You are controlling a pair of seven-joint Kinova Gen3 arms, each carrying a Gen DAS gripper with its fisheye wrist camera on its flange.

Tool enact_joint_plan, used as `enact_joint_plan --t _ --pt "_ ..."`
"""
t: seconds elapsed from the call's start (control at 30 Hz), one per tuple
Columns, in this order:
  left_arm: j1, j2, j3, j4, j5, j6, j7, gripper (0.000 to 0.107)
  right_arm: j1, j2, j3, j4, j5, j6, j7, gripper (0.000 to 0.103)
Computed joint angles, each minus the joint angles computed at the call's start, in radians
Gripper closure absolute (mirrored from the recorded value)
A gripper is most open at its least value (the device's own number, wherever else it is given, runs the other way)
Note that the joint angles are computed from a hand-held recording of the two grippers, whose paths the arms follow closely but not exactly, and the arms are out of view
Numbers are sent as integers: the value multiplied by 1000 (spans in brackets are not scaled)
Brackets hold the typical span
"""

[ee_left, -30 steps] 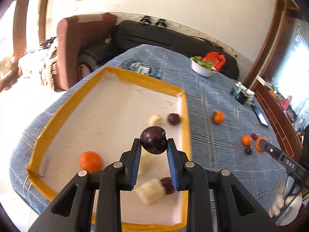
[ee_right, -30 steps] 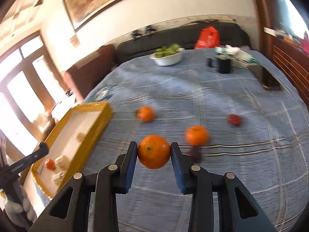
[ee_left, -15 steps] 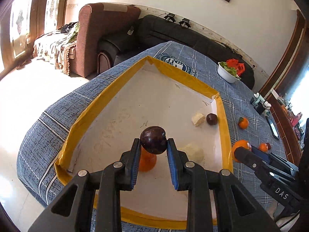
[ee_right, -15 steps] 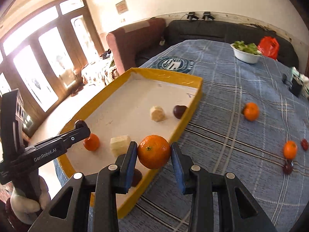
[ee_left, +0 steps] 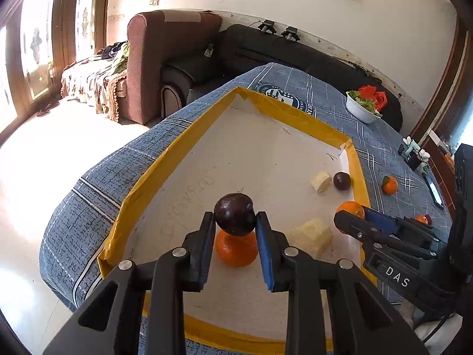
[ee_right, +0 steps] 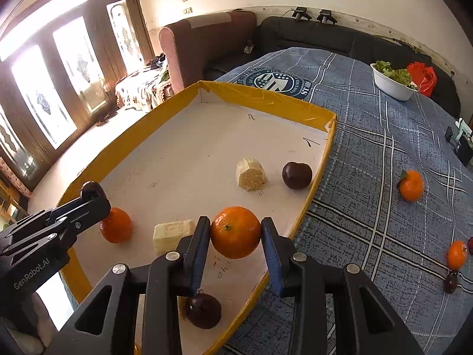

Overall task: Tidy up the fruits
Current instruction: 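Open the left gripper to drop the plum while the right gripper releases the orange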

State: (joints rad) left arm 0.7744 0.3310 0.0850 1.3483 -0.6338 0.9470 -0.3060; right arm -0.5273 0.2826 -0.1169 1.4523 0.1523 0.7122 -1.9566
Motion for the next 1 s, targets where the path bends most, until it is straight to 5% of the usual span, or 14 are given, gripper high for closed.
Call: enact_joint_plan --t 0.13,0.43,1.0 --pt "2 3 1 -12 6 12 4 64 6 4 -5 -7 -12 4 11 63" --pt "30 4 3 -42 -21 66 20 47 13 -15 -8 8 -40 -5 16 63" --pt "132 41 5 -150 -115 216 18 29 56 -148 -25 141 -56 -87 -29 50"
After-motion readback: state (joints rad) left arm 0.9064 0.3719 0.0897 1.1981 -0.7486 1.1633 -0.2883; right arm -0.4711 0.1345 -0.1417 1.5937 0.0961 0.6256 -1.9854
